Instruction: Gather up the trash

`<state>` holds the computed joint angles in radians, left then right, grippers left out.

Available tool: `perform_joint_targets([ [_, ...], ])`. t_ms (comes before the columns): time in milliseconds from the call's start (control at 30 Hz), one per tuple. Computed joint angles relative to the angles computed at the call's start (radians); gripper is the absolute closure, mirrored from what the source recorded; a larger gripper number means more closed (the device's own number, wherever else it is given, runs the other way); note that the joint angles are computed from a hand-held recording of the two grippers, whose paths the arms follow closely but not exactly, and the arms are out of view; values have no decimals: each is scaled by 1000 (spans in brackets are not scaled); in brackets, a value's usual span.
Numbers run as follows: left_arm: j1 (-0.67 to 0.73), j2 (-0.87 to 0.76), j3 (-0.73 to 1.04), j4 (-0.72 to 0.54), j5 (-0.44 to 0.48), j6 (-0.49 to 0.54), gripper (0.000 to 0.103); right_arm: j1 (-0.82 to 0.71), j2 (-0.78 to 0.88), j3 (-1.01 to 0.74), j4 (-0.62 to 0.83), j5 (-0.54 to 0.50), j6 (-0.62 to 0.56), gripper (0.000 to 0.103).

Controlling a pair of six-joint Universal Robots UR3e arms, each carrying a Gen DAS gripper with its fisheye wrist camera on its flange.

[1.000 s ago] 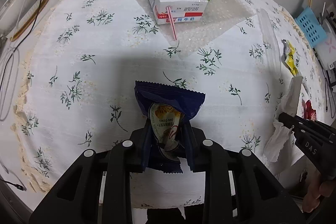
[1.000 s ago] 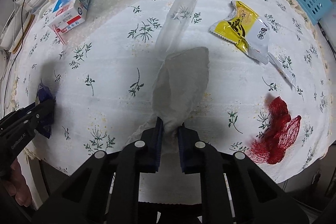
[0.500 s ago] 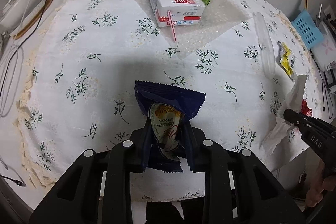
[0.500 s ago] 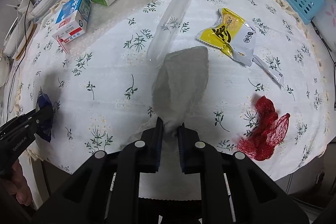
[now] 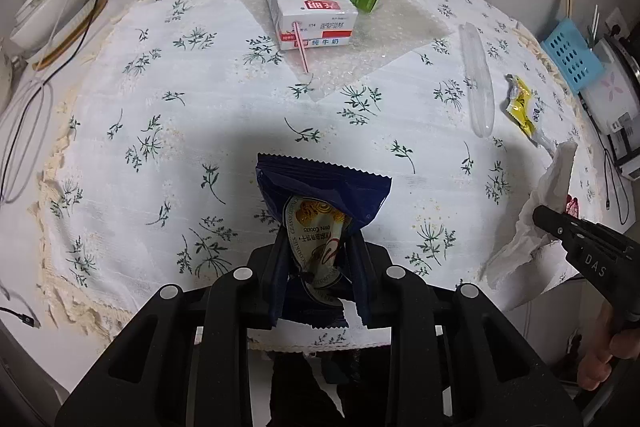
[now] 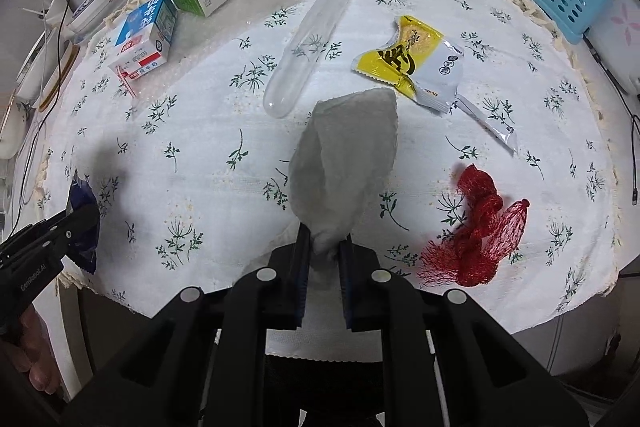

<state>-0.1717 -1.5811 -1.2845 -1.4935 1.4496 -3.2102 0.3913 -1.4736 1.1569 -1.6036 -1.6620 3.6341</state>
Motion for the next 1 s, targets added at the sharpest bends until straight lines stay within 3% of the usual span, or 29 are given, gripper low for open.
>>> perform_joint_targets([
  [567,-146,40,79,-45,14,-118,77,-3,-161,55,24,-14,-50,91],
  [1000,-229,96,27,-17,0,-183,77,-8,-323,168,41,8,-63,91],
])
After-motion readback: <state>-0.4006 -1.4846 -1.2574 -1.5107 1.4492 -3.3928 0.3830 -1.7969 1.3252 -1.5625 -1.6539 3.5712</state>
